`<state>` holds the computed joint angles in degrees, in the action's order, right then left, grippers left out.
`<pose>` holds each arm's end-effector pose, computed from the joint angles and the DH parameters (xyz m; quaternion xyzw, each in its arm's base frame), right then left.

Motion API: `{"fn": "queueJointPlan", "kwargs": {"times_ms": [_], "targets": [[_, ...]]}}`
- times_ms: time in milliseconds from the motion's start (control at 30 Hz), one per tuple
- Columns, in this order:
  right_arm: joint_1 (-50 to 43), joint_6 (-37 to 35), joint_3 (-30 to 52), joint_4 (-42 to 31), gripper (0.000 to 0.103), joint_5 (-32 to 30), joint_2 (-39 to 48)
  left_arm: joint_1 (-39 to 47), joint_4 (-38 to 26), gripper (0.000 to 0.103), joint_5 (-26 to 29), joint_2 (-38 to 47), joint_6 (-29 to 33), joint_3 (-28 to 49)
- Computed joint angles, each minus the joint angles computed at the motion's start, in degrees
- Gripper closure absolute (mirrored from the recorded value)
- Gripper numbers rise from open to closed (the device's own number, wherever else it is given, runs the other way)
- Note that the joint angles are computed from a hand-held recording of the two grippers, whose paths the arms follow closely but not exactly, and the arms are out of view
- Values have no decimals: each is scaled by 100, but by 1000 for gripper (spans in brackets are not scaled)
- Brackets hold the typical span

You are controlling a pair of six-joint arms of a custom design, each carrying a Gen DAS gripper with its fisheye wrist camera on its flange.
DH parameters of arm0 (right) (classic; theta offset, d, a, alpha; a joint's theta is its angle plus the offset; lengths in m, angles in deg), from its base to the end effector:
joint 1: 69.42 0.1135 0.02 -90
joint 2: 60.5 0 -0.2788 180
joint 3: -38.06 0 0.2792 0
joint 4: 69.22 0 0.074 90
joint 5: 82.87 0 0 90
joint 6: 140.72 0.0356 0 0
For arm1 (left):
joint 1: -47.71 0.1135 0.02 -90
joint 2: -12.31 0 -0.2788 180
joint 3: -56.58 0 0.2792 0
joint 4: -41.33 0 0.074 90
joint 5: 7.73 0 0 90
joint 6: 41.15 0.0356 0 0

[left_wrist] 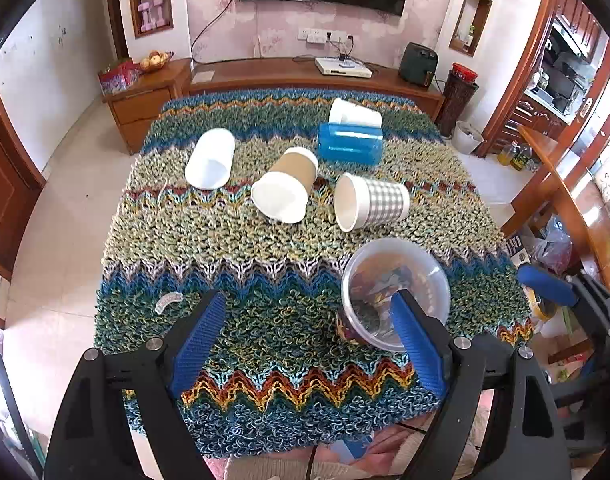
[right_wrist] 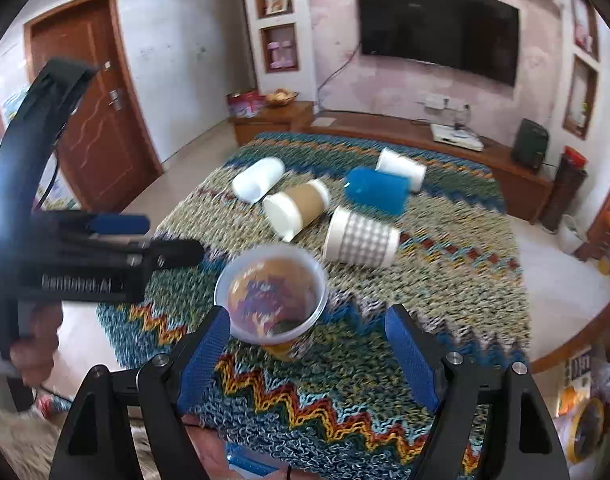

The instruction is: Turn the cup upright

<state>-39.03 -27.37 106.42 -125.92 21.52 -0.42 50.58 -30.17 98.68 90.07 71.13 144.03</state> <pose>0.2022 0.1083 0.3142 -0.0126 0.9285 0.0547 0.3671 0.2873 0.0043 0.3376 0.1961 0.9404 -0.0826 0.2654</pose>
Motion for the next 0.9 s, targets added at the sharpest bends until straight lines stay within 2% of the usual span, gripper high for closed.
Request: {"fn": "queueJointPlan", "kwargs": {"times_ms": [167, 533, 733, 900], "targets": [[40, 338, 666, -625, 22, 452, 263, -46, -192, 16, -82, -79, -81, 319], [-193, 1168, 1607, -1363, 22, 619, 580, -117, -325, 16, -209, -266, -488, 873], [227, 1426, 2058, -1732, 22, 1380, 719, -197, -208, 16, -447, -393, -696, 897], [337, 1613, 2318, -1870, 22, 1730, 783, -277, -59, 16, -655, -466, -871, 890]]}}
